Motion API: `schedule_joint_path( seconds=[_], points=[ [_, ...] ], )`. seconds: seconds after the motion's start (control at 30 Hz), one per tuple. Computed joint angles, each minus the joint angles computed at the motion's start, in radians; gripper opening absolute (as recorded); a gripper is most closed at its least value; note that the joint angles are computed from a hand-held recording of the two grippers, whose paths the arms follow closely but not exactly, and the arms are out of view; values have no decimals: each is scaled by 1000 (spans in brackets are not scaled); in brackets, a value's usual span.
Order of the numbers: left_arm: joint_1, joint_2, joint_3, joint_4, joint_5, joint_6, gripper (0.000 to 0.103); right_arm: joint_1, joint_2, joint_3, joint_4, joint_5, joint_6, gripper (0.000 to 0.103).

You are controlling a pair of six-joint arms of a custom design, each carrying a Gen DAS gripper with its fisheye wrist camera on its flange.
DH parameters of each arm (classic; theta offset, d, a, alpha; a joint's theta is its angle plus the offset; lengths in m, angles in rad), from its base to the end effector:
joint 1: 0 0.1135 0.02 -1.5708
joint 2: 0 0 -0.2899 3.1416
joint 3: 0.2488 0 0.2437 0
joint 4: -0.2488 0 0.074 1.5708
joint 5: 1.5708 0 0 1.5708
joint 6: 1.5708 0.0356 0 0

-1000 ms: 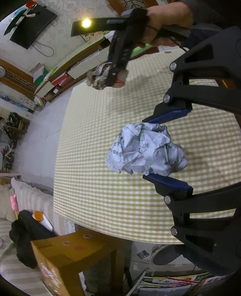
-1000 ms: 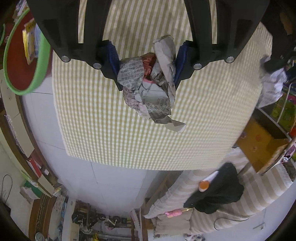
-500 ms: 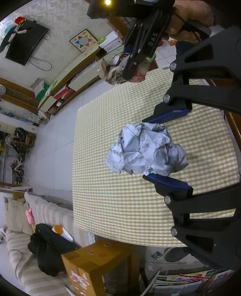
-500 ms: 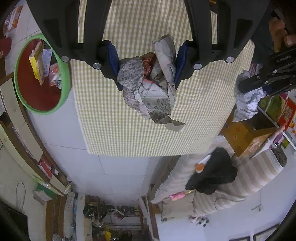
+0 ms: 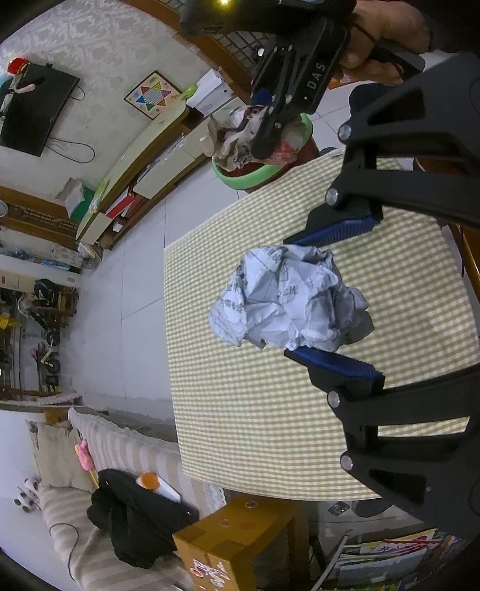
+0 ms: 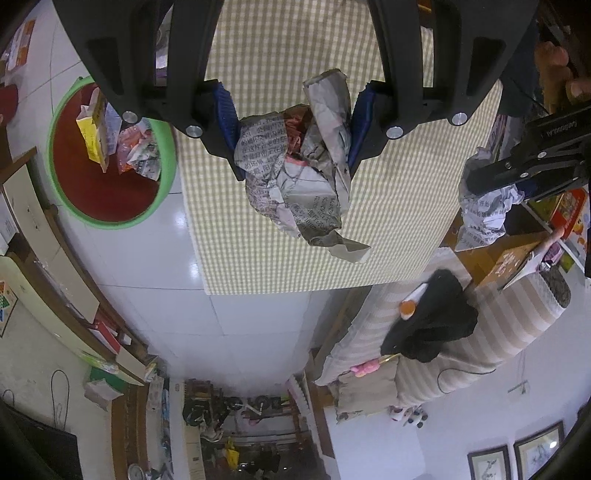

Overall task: Collect trash
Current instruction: 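Carry both paper balls over the red bin with both tools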

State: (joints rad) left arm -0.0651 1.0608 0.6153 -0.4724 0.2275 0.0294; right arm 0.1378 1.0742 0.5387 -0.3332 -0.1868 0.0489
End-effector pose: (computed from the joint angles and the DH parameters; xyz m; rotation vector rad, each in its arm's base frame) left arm 0.1826 -0.0200 0.2326 0.2128 2.4702 -0.2980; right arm 0.1833 0.0321 0.2163 -0.1922 2.4359 0.3111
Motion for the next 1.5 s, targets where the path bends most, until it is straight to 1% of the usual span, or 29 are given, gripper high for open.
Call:
schedule_joint_path(
  seconds=[0.27,0.43,0.7,0.83,0.9,1.1,1.3,1.5],
  points=[
    [-154,57,32,36,-62,-68,50,-209,-22,3,-39,-107,-113,49],
    [-251,126,64,77,-85,-122,51,-404,0,21,-66,-199,-221,49],
    [-476,291,158,158,-144,-206,51,-715,126,78,-90,-311,-406,49],
    [-563,396,227,194,-140,-234,51,-844,207,119,-87,-355,-490,49],
    [-586,445,258,212,-121,-245,51,-883,243,136,-75,-357,-514,49],
    [-647,576,361,225,-109,-251,51,-991,381,205,-47,-388,-571,49],
    [-702,692,467,224,-99,-258,51,-1027,472,251,-24,-393,-585,49],
    [-735,780,540,226,-91,-253,51,-1035,535,289,-8,-395,-587,49]
  ],
)
